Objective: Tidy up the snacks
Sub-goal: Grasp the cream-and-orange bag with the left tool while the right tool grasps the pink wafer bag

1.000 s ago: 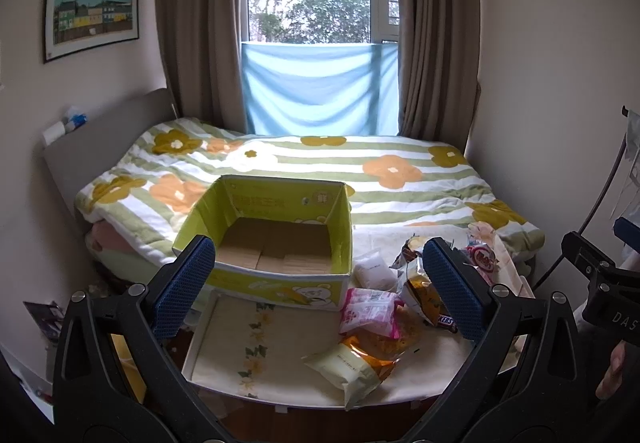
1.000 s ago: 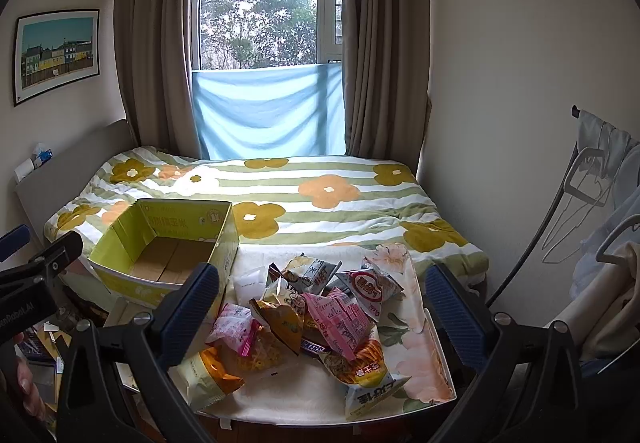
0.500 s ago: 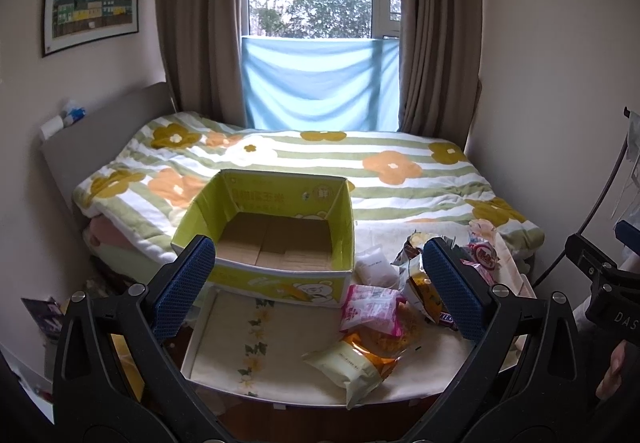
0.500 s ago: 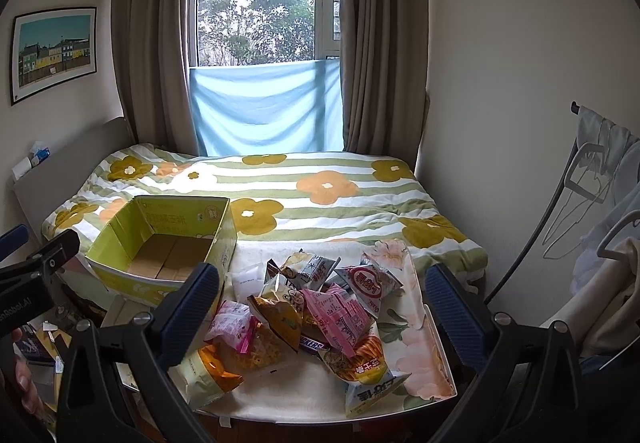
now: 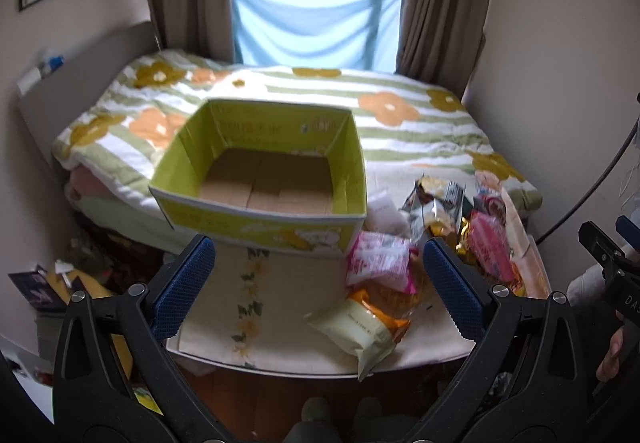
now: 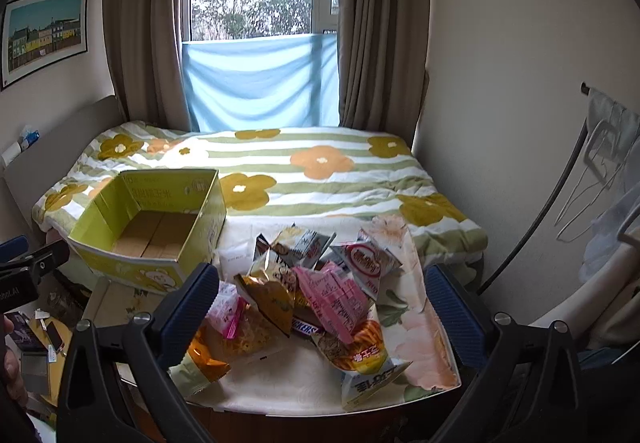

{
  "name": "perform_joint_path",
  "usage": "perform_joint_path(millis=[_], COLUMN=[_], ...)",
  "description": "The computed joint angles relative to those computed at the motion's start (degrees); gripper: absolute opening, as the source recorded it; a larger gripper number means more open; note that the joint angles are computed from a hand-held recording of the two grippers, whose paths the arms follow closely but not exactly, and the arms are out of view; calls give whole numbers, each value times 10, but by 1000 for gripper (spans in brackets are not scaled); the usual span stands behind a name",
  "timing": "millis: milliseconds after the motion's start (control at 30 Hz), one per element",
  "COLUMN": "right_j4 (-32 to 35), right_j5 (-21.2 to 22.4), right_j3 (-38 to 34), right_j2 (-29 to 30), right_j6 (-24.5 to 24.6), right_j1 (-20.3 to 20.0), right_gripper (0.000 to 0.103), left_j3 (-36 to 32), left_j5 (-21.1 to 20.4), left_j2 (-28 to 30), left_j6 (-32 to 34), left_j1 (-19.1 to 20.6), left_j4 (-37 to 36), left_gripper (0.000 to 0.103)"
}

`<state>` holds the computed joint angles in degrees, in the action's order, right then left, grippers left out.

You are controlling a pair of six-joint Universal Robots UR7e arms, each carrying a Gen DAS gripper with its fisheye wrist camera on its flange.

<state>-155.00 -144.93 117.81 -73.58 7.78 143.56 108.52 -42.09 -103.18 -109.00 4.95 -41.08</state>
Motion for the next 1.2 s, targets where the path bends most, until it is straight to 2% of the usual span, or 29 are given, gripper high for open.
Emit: perform_joint_path(millis=[200,333,600,700,833,1100,1167,1200], right_j4=[-6,-8,-1,13,10,46,51,53], right_j5=[48,87,181,202,209,243,249,251], right_j3=[23,30,36,30,20,-2,-5,-7], right_j2=[-6,-7,-6,-2,13,36,40,42], right_j6=[-18,-47,-165,-211,-279,-332,-346,-353], right_j1=[-42,-79,-177,-209,-235,-271,-274,-276], right_gripper=[103,103,103,103,103,103,103,103], left_j3=[59,104,143,154,167,196,206,211], left_j5=[-36,-69,-111,-121,-135,-146,-146,-148], left_j2=[-28,-40,20,43,62,77,77,75], left_j6=[81,99,97,84,58,21,19,20], left_j1=[60,109,196,223,252,286,291,293], left_j4=[-124,-222,-343,-380,-411,-444,-458,-466], left_gripper=[103,103,103,103,103,102,96,88])
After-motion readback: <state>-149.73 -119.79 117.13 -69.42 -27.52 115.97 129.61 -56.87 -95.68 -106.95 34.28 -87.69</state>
